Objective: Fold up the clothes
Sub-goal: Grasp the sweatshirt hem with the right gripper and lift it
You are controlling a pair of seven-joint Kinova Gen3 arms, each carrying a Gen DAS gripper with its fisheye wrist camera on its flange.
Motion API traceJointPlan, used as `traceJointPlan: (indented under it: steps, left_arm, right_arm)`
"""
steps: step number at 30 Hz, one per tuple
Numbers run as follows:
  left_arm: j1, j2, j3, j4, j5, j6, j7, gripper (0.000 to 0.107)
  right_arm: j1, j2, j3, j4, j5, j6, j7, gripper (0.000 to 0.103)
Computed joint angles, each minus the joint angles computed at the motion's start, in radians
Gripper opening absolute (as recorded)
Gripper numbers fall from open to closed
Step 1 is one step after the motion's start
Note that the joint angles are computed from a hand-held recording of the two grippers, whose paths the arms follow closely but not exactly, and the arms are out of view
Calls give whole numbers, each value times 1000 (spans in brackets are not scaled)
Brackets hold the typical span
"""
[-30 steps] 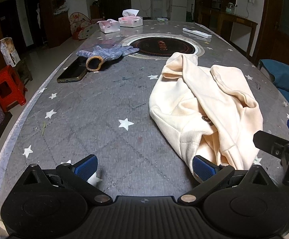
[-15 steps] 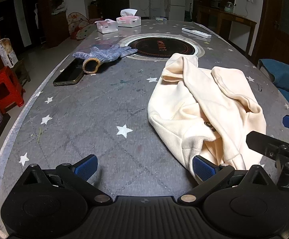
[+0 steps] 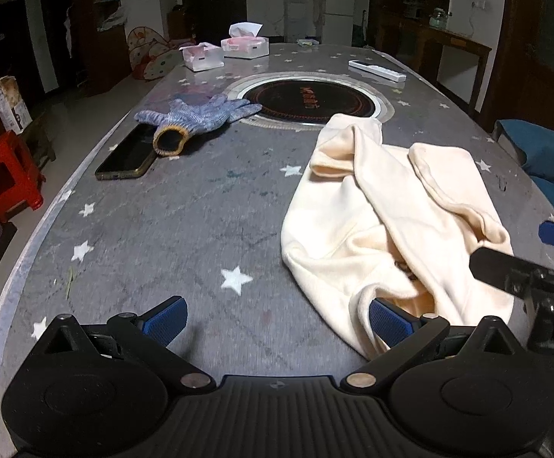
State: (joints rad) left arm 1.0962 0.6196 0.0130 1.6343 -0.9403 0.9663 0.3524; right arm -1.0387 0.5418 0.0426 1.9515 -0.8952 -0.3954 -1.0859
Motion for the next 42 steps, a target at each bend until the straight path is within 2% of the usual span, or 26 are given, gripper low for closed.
traceJointPlan:
  steps: [5, 10, 18, 25, 29, 34, 36, 40, 42]
  left_arm:
    - [-12, 0, -9, -6, -20, -2, -16, 103]
    - [-38, 8, -16, -16, -24, 8, -40, 103]
    - [-84, 11, -23, 0, -13, -28, -64, 103]
    - [-109, 17, -36, 8, 5, -72, -84, 103]
    - [-118, 19, -46, 13, 12, -95, -94, 103]
    - [-126, 25, -55, 7, 22, -112, -115, 103]
    - [-128, 30, -58, 1, 27, -115, -125, 103]
    - [-129, 36, -67, -4, 35, -126, -134, 103]
    - [-129, 39, -70, -7, 39, -128, -141, 103]
  right_arm:
    - [63, 14, -26, -49, 83, 41, -45, 103]
    - [99, 42, -15, -123, 194, 114, -101, 102]
    - [70, 124, 93, -305, 285, 278, -139, 92]
    - [116, 206, 85, -484, 402, 409, -193, 78]
    - [136, 261, 87, -597, 456, 505, -235, 67]
    - [157, 296, 74, -668, 525, 579, -279, 55]
    - [175, 302, 51, -680, 552, 591, -287, 51]
    - [247, 314, -47, -704, 595, 614, -280, 32]
    - [258, 315, -66, -706, 624, 618, -297, 27]
